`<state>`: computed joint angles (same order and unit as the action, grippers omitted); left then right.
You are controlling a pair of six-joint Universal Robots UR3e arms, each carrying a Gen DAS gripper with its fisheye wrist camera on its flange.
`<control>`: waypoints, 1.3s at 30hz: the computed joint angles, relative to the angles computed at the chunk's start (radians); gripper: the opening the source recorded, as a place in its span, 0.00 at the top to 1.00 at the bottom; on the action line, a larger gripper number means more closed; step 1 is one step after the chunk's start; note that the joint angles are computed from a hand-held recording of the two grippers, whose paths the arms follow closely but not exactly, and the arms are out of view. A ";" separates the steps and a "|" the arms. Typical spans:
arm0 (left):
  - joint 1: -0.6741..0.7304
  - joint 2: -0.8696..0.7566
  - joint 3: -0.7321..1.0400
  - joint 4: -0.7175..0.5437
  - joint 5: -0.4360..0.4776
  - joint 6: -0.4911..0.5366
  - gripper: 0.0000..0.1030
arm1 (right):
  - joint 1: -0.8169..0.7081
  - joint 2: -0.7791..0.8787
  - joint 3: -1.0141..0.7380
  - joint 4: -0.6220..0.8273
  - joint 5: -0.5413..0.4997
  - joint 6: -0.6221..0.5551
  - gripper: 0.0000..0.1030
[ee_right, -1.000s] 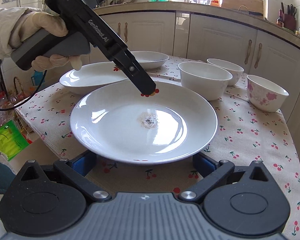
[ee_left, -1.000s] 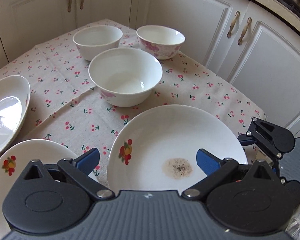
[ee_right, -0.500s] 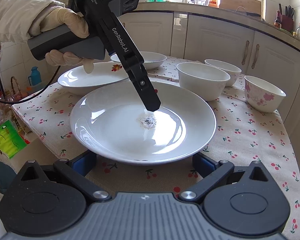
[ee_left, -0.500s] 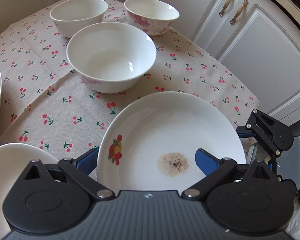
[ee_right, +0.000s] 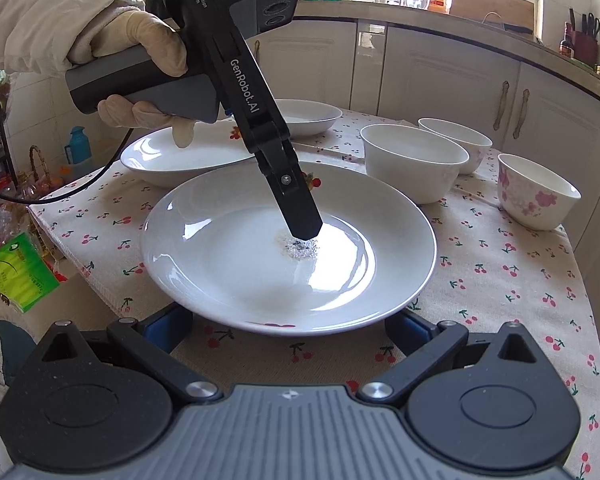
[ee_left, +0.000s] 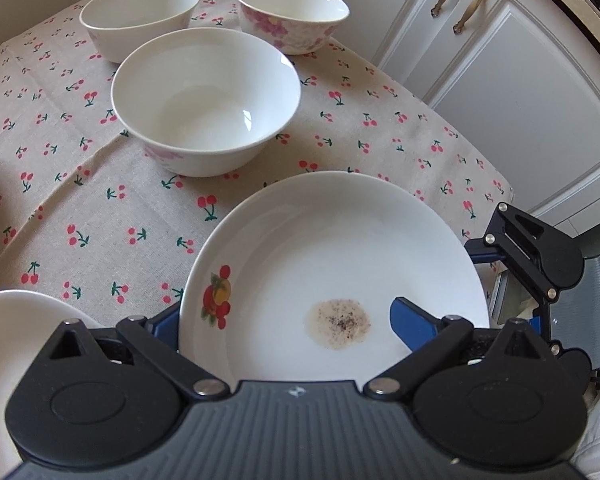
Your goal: Organize plates and bowls
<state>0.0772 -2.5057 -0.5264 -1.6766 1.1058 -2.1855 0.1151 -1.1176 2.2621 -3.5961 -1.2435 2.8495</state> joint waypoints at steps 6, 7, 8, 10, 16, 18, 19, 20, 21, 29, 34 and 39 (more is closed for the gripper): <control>0.003 0.000 -0.004 0.004 -0.003 0.004 0.03 | -0.002 -0.004 -0.009 0.024 0.007 0.003 0.00; 0.002 0.006 -0.016 0.013 -0.001 0.004 0.03 | -0.001 -0.006 -0.011 0.031 0.006 0.003 0.00; 0.001 0.010 -0.025 0.021 0.001 0.005 0.03 | 0.000 -0.009 -0.014 0.039 0.004 0.004 0.00; -0.001 0.018 -0.042 0.035 0.005 0.008 0.03 | 0.003 -0.013 -0.017 0.050 -0.001 0.003 0.00; 0.002 0.028 -0.066 0.053 -0.001 0.003 0.03 | 0.013 -0.024 -0.029 0.078 -0.019 -0.002 0.00; 0.002 0.032 -0.074 0.058 -0.001 0.003 0.03 | 0.018 -0.031 -0.032 0.087 -0.027 -0.009 0.00; 0.002 0.036 -0.083 0.064 -0.001 0.002 0.03 | 0.020 -0.033 -0.033 0.089 -0.031 -0.012 0.00; 0.003 0.041 -0.094 0.071 -0.002 0.001 0.03 | 0.021 -0.035 -0.034 0.092 -0.033 -0.016 0.00; 0.004 0.045 -0.101 0.075 -0.003 -0.001 0.03 | 0.021 -0.038 -0.035 0.099 -0.033 -0.019 0.00; 0.022 0.089 -0.152 0.093 -0.025 0.001 0.03 | 0.006 -0.071 -0.044 0.150 -0.007 -0.026 0.00; 0.035 0.129 -0.202 0.126 -0.036 -0.013 0.03 | 0.007 -0.086 -0.062 0.174 0.004 -0.035 0.00; 0.059 0.178 -0.271 0.170 -0.050 -0.026 0.03 | 0.006 -0.093 -0.102 0.225 0.030 -0.050 0.00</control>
